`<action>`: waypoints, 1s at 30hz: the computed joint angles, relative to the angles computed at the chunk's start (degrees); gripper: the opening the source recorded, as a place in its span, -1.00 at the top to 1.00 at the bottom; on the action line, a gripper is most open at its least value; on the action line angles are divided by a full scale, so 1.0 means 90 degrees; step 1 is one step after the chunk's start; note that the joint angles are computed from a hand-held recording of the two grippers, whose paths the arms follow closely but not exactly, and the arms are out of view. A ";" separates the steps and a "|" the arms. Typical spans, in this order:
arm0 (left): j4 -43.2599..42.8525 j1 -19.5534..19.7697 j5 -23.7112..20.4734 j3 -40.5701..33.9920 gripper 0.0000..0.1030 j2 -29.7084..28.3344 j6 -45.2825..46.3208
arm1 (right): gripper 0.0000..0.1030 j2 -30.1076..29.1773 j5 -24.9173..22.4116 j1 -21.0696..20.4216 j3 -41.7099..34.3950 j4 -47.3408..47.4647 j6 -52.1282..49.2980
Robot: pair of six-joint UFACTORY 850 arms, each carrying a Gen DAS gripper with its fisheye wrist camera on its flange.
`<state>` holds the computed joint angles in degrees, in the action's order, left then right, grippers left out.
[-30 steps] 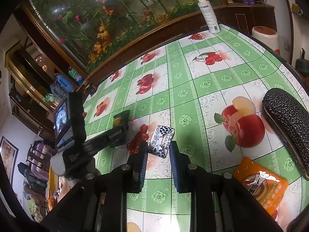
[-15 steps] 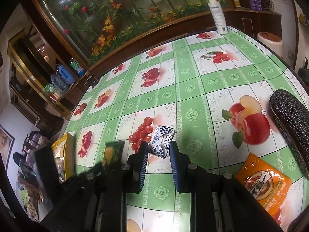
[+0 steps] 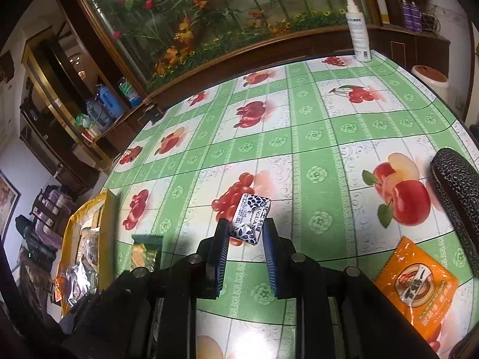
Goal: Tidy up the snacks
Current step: 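Carry the green pack with the left gripper while the right carries the candy to the tray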
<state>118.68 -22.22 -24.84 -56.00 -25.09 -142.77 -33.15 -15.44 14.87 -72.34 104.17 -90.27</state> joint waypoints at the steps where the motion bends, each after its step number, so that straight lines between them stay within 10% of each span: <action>1: 0.0065 0.0013 0.0003 0.0009 0.18 -0.0004 -0.0077 | 0.55 0.0010 -0.0028 0.0011 0.0017 0.0018 -0.0047; 30: -0.0088 -0.0227 -0.0751 0.0326 0.18 0.0177 -0.0085 | 0.55 0.0095 -0.0109 0.0102 0.0139 0.0664 -0.0885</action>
